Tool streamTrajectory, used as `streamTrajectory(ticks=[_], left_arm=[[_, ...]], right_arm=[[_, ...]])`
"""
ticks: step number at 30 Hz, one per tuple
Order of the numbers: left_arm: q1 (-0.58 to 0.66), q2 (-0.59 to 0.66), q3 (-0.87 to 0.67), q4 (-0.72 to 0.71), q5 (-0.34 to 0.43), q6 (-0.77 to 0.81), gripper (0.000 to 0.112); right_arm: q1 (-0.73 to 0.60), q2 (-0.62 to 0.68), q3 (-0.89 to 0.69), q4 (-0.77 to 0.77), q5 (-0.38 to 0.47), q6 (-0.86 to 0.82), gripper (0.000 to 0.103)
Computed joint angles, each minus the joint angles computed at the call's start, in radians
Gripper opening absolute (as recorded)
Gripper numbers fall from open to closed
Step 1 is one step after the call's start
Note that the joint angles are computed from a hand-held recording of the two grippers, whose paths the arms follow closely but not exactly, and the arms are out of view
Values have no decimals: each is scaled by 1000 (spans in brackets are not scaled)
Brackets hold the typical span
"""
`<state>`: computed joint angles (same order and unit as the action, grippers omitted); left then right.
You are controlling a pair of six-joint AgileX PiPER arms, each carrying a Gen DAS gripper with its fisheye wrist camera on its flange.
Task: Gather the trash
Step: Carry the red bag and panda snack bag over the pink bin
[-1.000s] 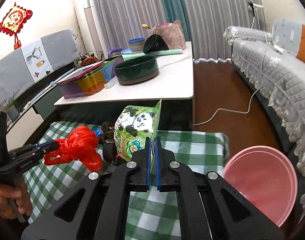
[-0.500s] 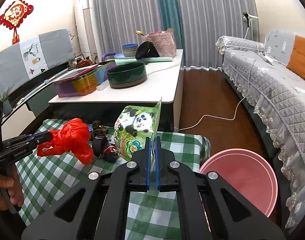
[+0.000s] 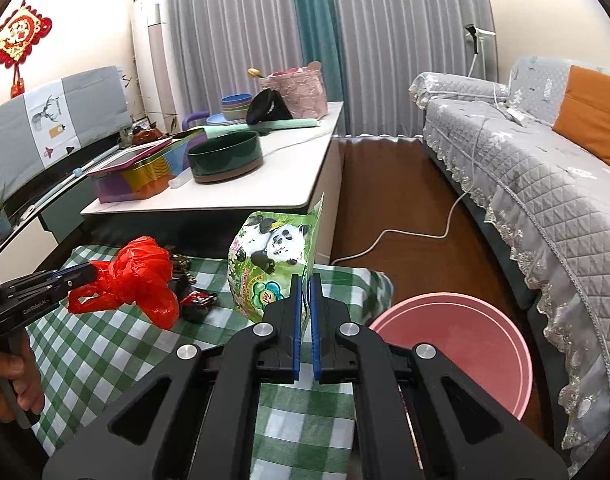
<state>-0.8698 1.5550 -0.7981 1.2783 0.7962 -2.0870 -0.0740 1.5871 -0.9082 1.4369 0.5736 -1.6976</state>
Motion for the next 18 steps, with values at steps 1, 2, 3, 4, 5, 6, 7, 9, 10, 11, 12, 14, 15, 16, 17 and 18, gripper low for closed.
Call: streamTrajectory(ticks=[1, 2, 3, 4, 5, 6, 7, 9, 10, 11, 12, 14, 15, 16, 17, 18], left_arm=[[-5, 5, -5, 0, 1, -1, 8], [-5, 11, -12, 3, -2, 0, 8], [-7, 18, -20, 4, -3, 2, 8], [-5, 23, -27, 6, -7, 6, 8], [-6, 31, -37, 6, -8, 8, 8], [-5, 39, -46, 10, -13, 11, 8], [-6, 48, -59, 11, -16, 16, 8], [-6, 65, -84, 13, -21, 28, 8], [-5, 72, -93, 17, -26, 30, 8], [-5, 77, -102, 19, -31, 32, 8], [-7, 83, -112, 18, -36, 38, 8], [-7, 99, -140, 12, -42, 63, 8], [-6, 107, -155, 7, -45, 78, 8], [-3, 114, -168, 0, -54, 91, 8], [0, 122, -181, -6, -62, 103, 8], [3, 134, -198, -15, -67, 121, 8]], right_arm=[[-6, 0, -1, 0, 0, -2, 4], [-11, 0, -1, 1, 0, -4, 4], [-19, -1, 1, 3, 1, -11, 4], [-24, 0, 1, 3, 1, -13, 4], [-32, -1, 2, 4, 2, -18, 4], [-41, -1, 2, 5, 3, -23, 4], [-48, 0, 2, 5, 5, -26, 4], [-69, 3, -1, 4, 11, -33, 4], [-75, 4, -3, 2, 11, -33, 4], [-86, 5, -6, 1, 14, -33, 4], [-97, 6, -10, 0, 18, -33, 4], [-113, 7, -17, 2, 20, -32, 4], [-121, 9, -21, -1, 19, -30, 4], [-127, 9, -25, -4, 11, -30, 4], [-134, 10, -28, -5, 2, -31, 4], [-140, 9, -30, -8, -3, -29, 4]])
